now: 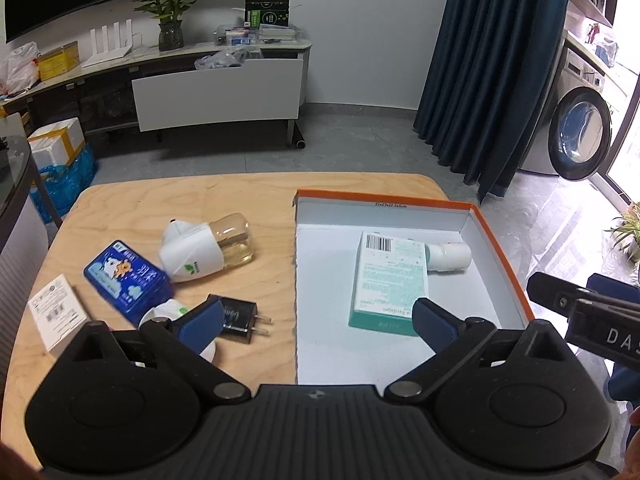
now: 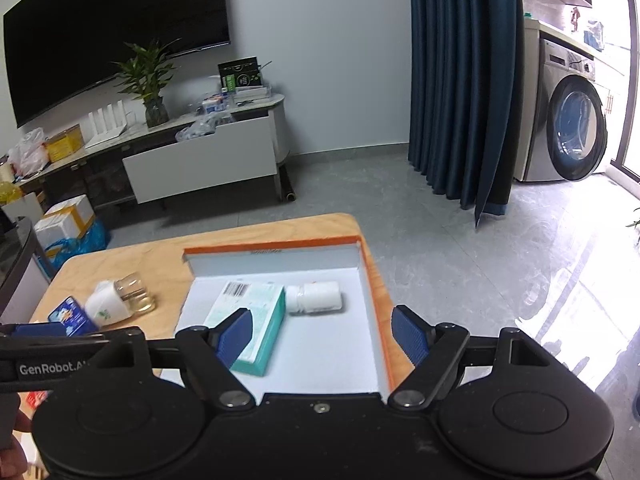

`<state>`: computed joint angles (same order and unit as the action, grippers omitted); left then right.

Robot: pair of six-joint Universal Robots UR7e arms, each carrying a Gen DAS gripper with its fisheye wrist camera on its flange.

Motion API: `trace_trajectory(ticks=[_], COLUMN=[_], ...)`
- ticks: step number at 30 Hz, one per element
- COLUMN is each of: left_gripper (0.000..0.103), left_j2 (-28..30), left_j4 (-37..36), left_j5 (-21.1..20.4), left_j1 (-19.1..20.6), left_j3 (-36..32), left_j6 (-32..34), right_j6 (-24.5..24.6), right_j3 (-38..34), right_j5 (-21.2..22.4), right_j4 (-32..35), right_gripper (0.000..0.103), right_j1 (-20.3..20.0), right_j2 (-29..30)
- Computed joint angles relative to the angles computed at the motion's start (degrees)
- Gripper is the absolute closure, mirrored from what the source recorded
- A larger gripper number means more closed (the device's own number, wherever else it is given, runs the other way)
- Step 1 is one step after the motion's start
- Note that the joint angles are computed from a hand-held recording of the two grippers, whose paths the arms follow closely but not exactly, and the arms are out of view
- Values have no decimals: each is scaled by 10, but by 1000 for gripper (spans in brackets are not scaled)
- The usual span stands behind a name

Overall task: Organize rigid objects
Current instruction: 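Withdraw both tools from the box back toward the cluttered table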

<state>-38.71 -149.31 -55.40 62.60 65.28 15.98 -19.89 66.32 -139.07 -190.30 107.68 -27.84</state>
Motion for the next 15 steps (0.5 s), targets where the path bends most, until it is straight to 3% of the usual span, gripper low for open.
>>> trace_trajectory(ticks=[15], left_gripper=[0], left_j2=[-51], left_j4=[-45], left_j5=[8], left_j1=[2], left_j3=[73], left_j6=[11], right_j6=[12], right_j3=[30], right_j5=[6], right_j4=[-2], right_gripper=[12], right_j1=[17], right_j2=[-3])
